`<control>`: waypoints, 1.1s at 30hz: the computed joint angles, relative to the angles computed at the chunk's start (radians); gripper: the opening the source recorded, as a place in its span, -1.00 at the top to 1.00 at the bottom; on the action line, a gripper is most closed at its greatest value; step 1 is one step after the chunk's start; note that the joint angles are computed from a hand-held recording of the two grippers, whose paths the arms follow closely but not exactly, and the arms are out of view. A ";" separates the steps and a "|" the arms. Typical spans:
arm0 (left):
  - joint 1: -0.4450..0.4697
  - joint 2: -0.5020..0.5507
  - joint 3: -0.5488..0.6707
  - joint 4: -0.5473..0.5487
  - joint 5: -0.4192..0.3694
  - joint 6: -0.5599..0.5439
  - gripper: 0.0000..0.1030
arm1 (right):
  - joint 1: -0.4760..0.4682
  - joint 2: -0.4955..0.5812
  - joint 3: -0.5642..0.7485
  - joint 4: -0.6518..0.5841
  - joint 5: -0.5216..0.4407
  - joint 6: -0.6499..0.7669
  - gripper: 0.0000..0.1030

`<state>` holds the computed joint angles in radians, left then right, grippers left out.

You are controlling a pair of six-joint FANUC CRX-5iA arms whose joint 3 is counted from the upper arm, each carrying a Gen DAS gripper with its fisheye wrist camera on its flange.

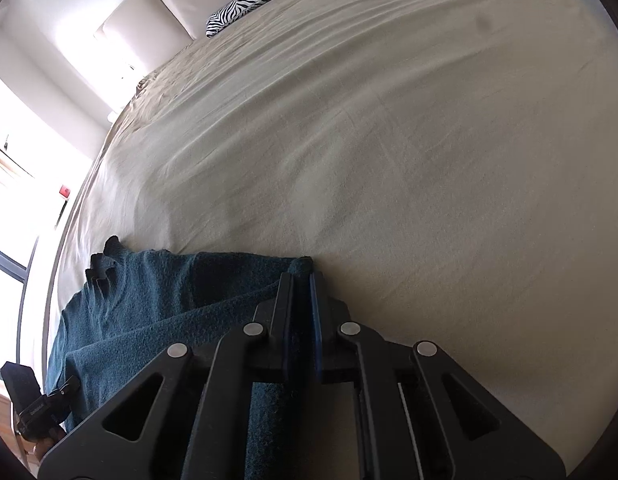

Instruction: Fold small clothes

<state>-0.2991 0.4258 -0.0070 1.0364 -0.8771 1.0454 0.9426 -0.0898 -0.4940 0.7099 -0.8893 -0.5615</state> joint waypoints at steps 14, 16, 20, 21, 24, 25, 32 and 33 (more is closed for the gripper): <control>-0.023 -0.089 -0.029 -0.185 0.158 0.091 0.04 | 0.197 0.060 0.077 0.053 -0.057 -0.092 0.59; -0.018 -0.094 -0.026 -0.189 0.150 0.098 0.04 | 0.214 0.084 0.065 0.085 -0.070 -0.119 0.59; 0.011 -0.167 -0.134 -0.033 0.181 0.026 -0.02 | 0.259 0.081 0.089 0.106 -0.156 -0.186 0.48; 0.024 -0.199 -0.172 -0.003 0.193 0.017 -0.06 | 0.280 0.091 0.115 0.110 -0.213 -0.192 0.43; 0.065 -0.318 -0.325 0.120 0.252 -0.031 -0.32 | 0.346 0.136 0.190 0.170 -0.381 -0.193 -0.20; 0.087 -0.353 -0.365 0.139 0.257 -0.032 -0.33 | 0.369 0.162 0.225 0.189 -0.444 -0.189 -0.41; 0.317 -0.559 -0.625 0.302 0.274 -0.002 -0.33 | 0.443 0.268 0.374 0.274 -0.473 -0.143 -0.69; 0.350 -0.571 -0.646 0.317 0.274 0.018 -0.33 | 0.449 0.281 0.388 0.283 -0.461 -0.155 -0.71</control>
<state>0.0505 -0.1455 -0.6535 1.3533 -0.6032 1.0630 1.3911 0.1917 -0.1059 0.9927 -1.3507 -0.7170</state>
